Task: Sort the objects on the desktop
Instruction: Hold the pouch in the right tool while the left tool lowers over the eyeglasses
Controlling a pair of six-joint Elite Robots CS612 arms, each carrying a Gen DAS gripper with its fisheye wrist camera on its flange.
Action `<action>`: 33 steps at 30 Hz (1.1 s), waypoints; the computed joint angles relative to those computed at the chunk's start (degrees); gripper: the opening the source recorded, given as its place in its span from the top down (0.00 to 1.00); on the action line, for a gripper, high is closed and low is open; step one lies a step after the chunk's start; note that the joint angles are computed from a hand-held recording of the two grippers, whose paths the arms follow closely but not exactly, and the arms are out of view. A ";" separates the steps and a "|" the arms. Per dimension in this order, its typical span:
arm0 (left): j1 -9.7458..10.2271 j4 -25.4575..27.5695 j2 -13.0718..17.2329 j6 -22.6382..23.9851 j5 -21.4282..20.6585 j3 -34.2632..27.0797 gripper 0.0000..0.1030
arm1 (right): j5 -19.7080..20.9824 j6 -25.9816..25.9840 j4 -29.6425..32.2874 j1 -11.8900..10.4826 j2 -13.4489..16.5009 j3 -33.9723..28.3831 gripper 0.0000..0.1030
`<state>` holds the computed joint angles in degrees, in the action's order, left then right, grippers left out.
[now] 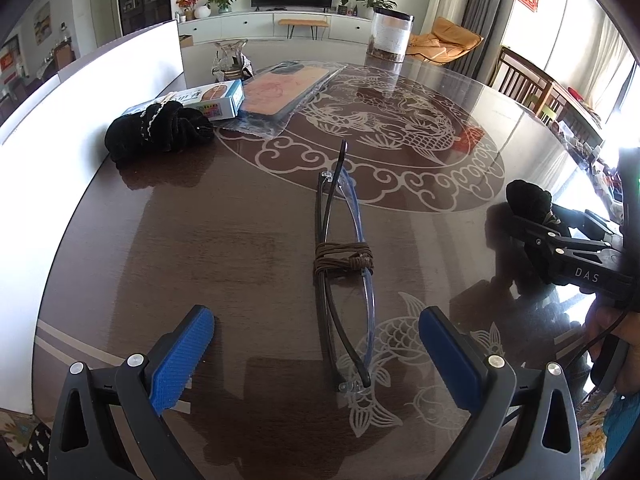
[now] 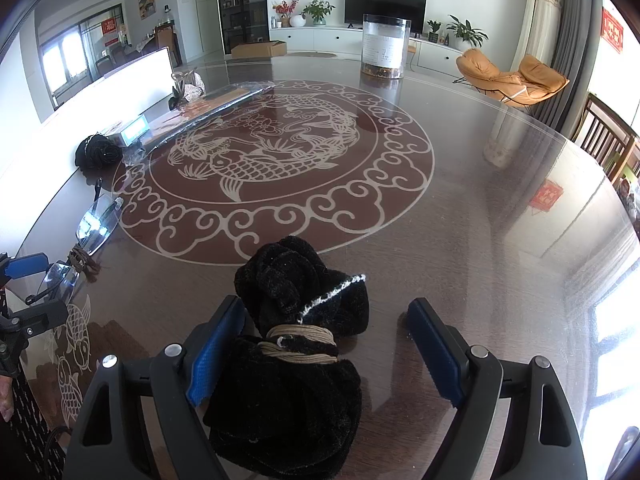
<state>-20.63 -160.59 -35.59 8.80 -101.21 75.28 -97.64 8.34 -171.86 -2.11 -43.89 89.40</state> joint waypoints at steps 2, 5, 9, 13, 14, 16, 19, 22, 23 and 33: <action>-0.10 -0.01 -0.05 0.34 0.56 0.10 0.00 | 0.00 0.00 0.01 0.00 0.00 -0.01 0.18; -0.15 -0.03 -0.04 0.44 0.78 0.11 0.00 | 0.02 -0.02 0.00 -0.02 -0.03 0.02 0.18; -0.31 -0.04 0.04 0.70 1.42 0.01 0.00 | 0.06 -0.04 -0.01 -0.05 -0.05 0.05 0.18; -0.64 -0.24 -0.05 1.30 2.71 0.29 0.00 | 0.09 -0.05 -0.01 -0.07 -0.07 0.08 0.18; -0.68 -0.28 -0.06 1.40 2.91 0.33 0.00 | 0.09 -0.04 -0.01 -0.06 -0.05 0.05 0.18; -0.72 -0.34 -0.08 1.46 3.07 0.39 0.00 | 0.12 -0.07 -0.01 -0.09 -0.08 0.09 0.18; -0.74 -0.38 -0.08 1.50 3.18 0.42 0.00 | 0.14 -0.08 -0.02 -0.12 -0.10 0.10 0.18; -1.02 -0.57 -0.04 1.92 4.70 0.50 0.00 | 0.16 -0.08 -0.01 -0.14 -0.11 0.11 0.18; -1.01 -0.66 0.00 1.85 4.77 0.46 0.00 | 0.15 -0.06 0.01 -0.13 -0.09 0.08 0.18; -0.93 -0.62 0.21 1.32 5.21 0.08 0.00 | 0.23 -0.13 0.02 -0.18 -0.14 0.12 0.18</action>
<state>-21.56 -161.21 -35.37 10.12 -96.00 75.37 -97.41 8.21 -171.85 -2.29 -44.03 89.52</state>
